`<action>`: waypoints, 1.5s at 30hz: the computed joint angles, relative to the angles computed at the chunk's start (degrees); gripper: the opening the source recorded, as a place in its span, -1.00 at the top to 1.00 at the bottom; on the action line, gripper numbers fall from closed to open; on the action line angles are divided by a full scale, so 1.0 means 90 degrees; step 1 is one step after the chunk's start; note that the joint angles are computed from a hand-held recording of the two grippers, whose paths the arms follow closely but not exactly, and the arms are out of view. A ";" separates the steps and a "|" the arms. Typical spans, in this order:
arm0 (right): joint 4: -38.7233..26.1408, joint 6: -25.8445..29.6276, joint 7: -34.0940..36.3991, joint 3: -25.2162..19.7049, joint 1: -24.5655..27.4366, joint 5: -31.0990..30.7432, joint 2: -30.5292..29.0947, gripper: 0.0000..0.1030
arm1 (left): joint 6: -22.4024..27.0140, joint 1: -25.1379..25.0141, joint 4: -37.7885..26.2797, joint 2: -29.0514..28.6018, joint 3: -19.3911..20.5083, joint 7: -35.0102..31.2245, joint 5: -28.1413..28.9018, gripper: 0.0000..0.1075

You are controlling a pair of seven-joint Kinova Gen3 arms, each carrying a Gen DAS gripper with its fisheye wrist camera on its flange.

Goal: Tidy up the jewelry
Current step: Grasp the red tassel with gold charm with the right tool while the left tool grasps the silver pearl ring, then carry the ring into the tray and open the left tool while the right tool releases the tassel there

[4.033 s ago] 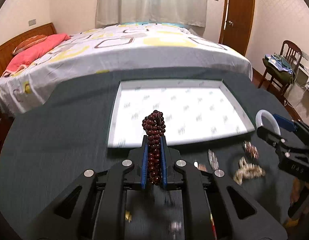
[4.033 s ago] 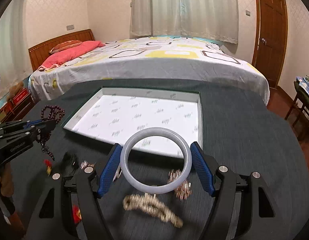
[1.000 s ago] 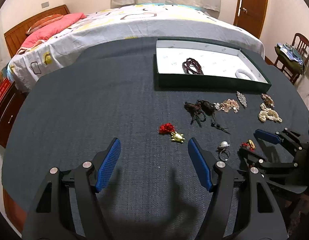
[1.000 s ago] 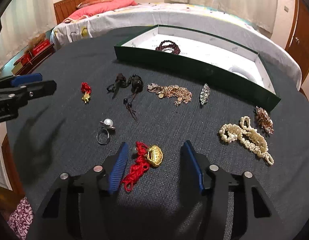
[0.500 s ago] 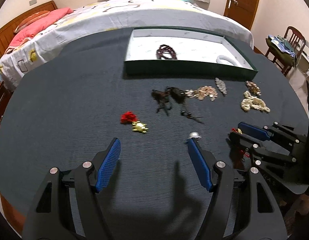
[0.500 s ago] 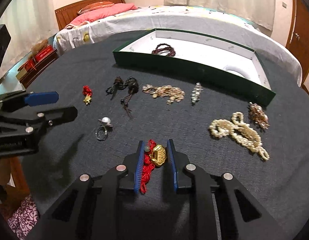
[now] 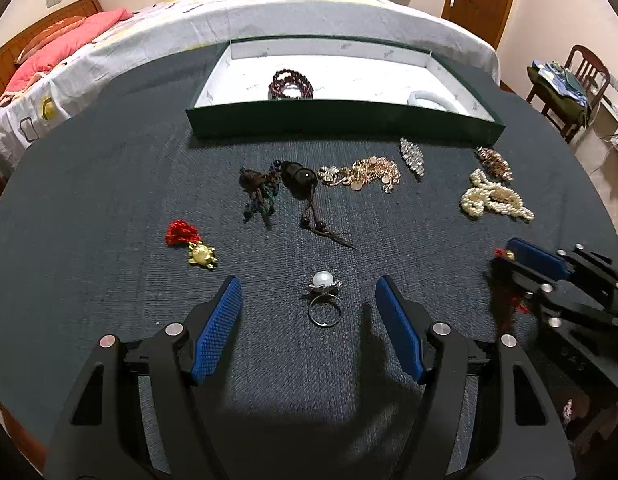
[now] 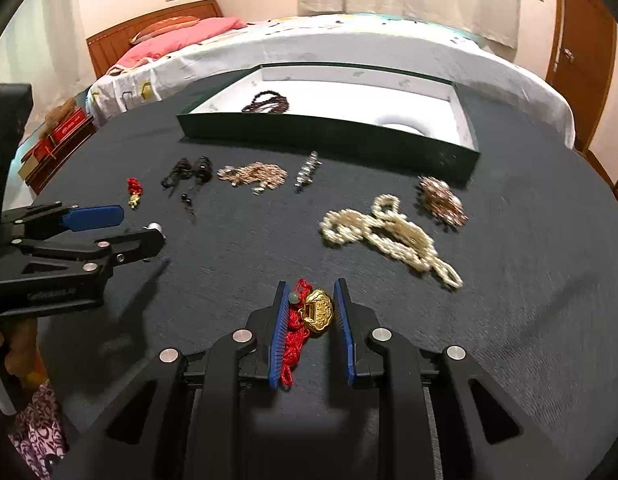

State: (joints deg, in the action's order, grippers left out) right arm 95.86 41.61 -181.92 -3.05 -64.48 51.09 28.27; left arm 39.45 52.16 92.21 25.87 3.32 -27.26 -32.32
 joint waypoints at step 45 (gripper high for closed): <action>-0.0056 0.0329 -0.0202 -0.0123 0.0074 0.0219 -0.0111 0.55 | -0.0152 0.0151 0.0221 -0.0167 -0.0039 0.0351 -0.0595 0.61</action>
